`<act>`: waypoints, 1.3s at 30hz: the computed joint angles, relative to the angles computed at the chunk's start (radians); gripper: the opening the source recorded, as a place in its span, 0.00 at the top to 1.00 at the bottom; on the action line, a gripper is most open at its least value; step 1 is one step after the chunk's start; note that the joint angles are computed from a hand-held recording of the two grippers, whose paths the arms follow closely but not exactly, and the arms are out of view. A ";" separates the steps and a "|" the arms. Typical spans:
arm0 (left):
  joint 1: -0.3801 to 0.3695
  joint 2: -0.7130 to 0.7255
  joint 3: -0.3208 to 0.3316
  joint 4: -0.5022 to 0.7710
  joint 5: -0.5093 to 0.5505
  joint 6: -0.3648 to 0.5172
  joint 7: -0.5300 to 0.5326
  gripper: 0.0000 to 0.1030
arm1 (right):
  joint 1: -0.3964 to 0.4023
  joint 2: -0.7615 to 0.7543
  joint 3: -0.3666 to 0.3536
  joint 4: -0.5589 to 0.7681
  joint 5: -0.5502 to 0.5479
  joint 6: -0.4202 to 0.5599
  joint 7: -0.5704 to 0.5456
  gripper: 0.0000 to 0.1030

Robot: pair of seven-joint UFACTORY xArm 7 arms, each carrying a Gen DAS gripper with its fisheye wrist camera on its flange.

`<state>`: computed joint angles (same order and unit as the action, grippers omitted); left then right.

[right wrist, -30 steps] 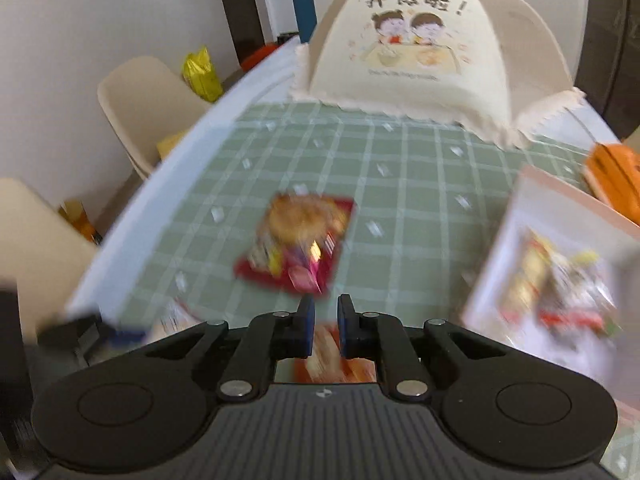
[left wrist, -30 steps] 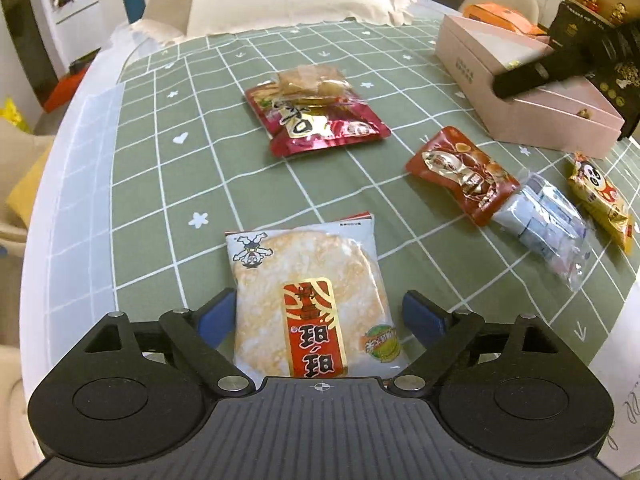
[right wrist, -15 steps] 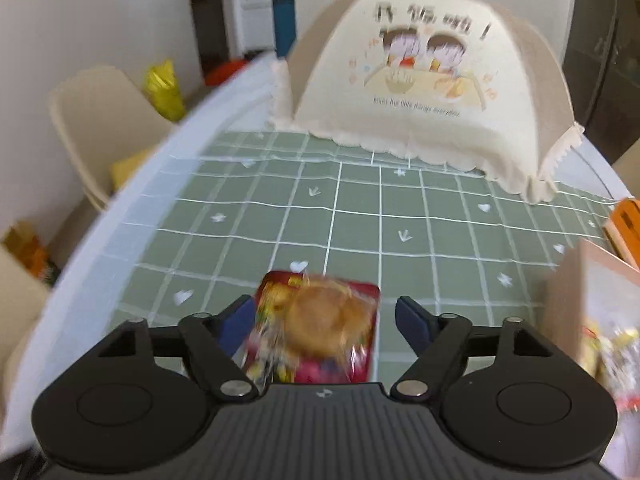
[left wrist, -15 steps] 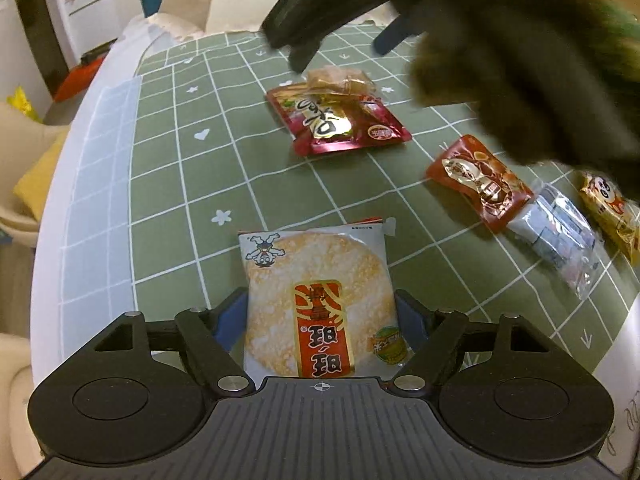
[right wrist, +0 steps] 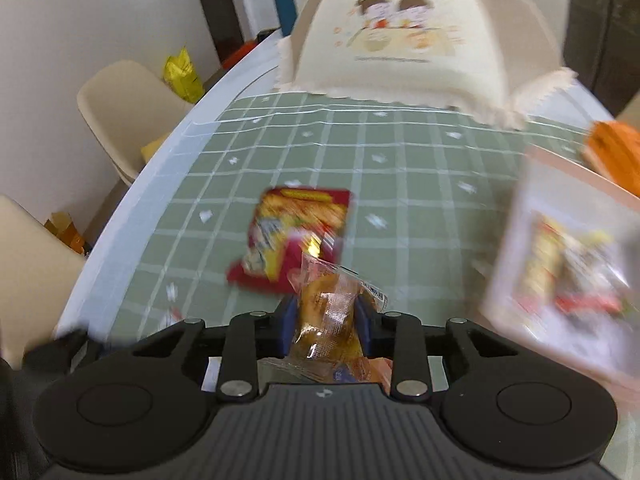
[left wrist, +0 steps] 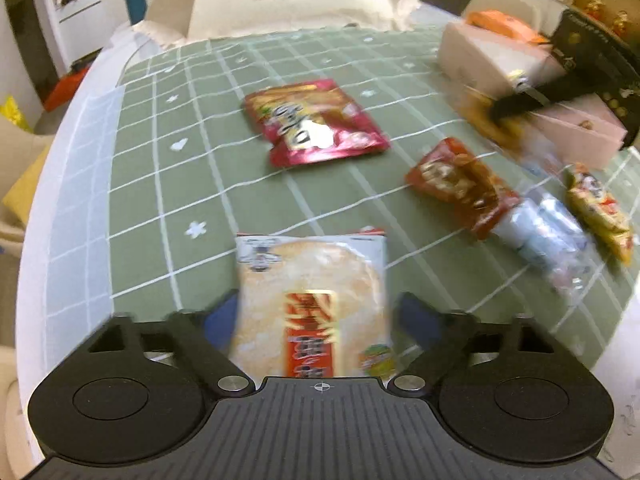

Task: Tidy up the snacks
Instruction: 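Carry the rice cracker bag and pastry over the pink box and open both tools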

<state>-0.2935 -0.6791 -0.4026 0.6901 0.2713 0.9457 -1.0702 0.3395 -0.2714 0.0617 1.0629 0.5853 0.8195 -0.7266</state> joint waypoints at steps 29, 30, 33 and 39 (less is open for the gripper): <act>0.054 0.497 0.083 0.396 0.197 -0.518 -0.123 0.24 | -0.140 -0.485 -0.267 -0.472 -0.164 -0.074 -0.019 0.39; 0.041 0.483 0.085 0.375 0.195 -0.513 -0.137 0.24 | -0.154 -0.494 -0.272 -0.476 -0.174 -0.052 -0.024 0.39; 0.007 0.414 0.078 0.302 0.178 -0.490 -0.133 0.24 | -0.207 -0.528 -0.257 -0.503 -0.200 -0.023 0.002 0.35; -0.030 0.298 0.019 0.182 0.118 -0.442 -0.154 0.25 | -0.229 -0.496 -0.246 -0.519 -0.191 -0.014 0.060 0.33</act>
<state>-0.3237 -0.3814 -0.3840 0.8721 0.3894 0.5040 -1.2240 0.1103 -0.7675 -0.1844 0.5434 0.3943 0.8057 -0.6663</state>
